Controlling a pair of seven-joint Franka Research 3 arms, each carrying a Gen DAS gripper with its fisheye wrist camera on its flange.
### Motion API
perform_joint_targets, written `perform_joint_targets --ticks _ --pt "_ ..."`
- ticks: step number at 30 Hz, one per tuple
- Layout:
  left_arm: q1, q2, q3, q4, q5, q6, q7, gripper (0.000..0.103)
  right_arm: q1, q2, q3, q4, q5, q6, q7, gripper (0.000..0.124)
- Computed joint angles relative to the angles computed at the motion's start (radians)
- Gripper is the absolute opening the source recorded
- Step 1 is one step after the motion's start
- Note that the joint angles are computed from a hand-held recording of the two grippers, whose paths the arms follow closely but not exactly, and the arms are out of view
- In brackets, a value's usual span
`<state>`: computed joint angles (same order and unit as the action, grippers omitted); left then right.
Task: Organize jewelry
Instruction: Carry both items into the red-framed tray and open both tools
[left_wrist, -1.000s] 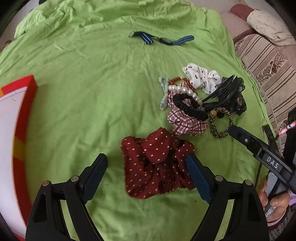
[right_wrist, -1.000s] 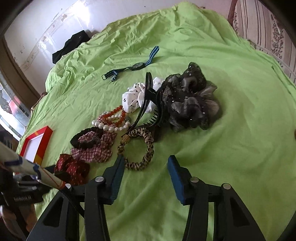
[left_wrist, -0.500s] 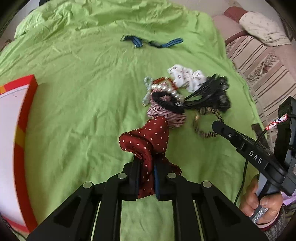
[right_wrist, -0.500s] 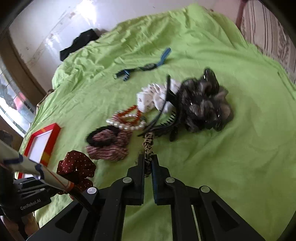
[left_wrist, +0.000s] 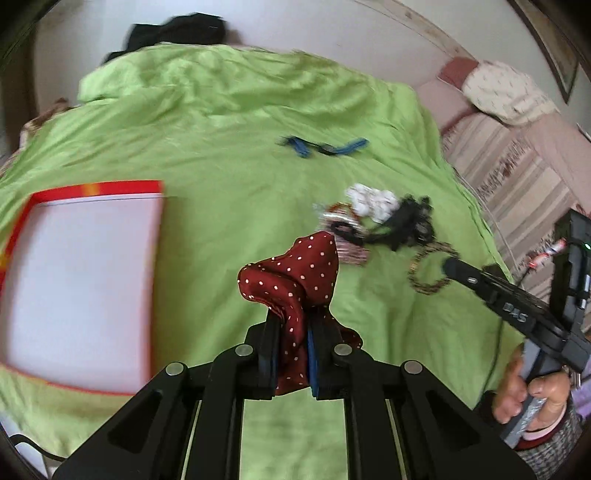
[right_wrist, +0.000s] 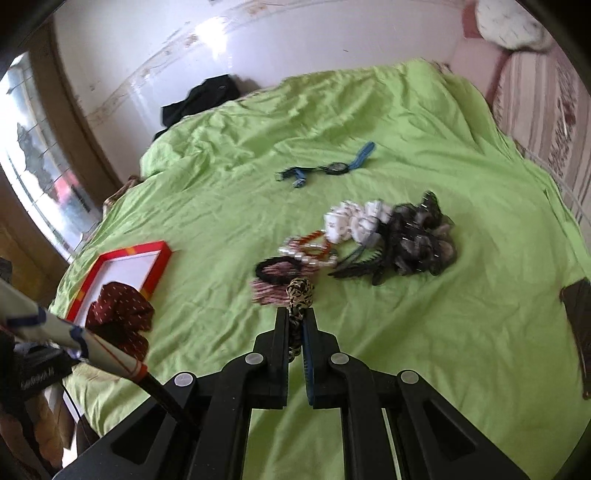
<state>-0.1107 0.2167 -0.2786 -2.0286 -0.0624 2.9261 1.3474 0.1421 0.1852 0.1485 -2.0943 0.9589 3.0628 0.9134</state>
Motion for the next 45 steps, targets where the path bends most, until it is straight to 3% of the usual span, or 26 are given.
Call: perform_joint_targets --ticks 6,13,24,28,36,39,42,45 --pt "0.047 -0.129 0.101 -0.151 0.051 0.001 -0.09 0.011 0.063 -0.02 0.011 0.007 -0.081 -0.03 0.025 0.007" --pt "0.119 -0.167 0.191 -0.206 0.199 -0.051 -0.223 0.011 0.142 0.038 0.026 0.119 -0.202 -0.131 0.103 0.007" --pt "0.22 -0.088 0.218 -0.185 0.182 -0.089 -0.197 0.012 0.224 0.286 0.089 0.46 -0.292 -0.36 0.204 0.007" --pt "0.239 -0.079 0.212 -0.187 0.164 -0.073 -0.182 0.013 0.27 0.368 0.055 0.539 -0.37 -0.402 0.297 0.007" --pt "0.267 -0.115 0.182 -0.236 0.02 -0.013 -0.107 0.023 0.299 0.376 0.014 0.512 -0.519 -0.381 0.396 0.011" --pt "0.259 -0.149 0.181 -0.265 -0.021 0.019 -0.099 0.032 0.298 0.355 0.017 0.487 -0.548 -0.362 0.393 0.014" --pt "0.243 -0.184 0.196 -0.288 0.004 0.047 -0.135 0.048 0.303 0.318 0.018 0.433 -0.571 -0.306 0.384 0.033" --pt "0.229 -0.215 0.213 -0.301 0.107 0.052 -0.231 0.049 0.298 0.281 0.026 0.38 -0.574 -0.258 0.373 0.038"
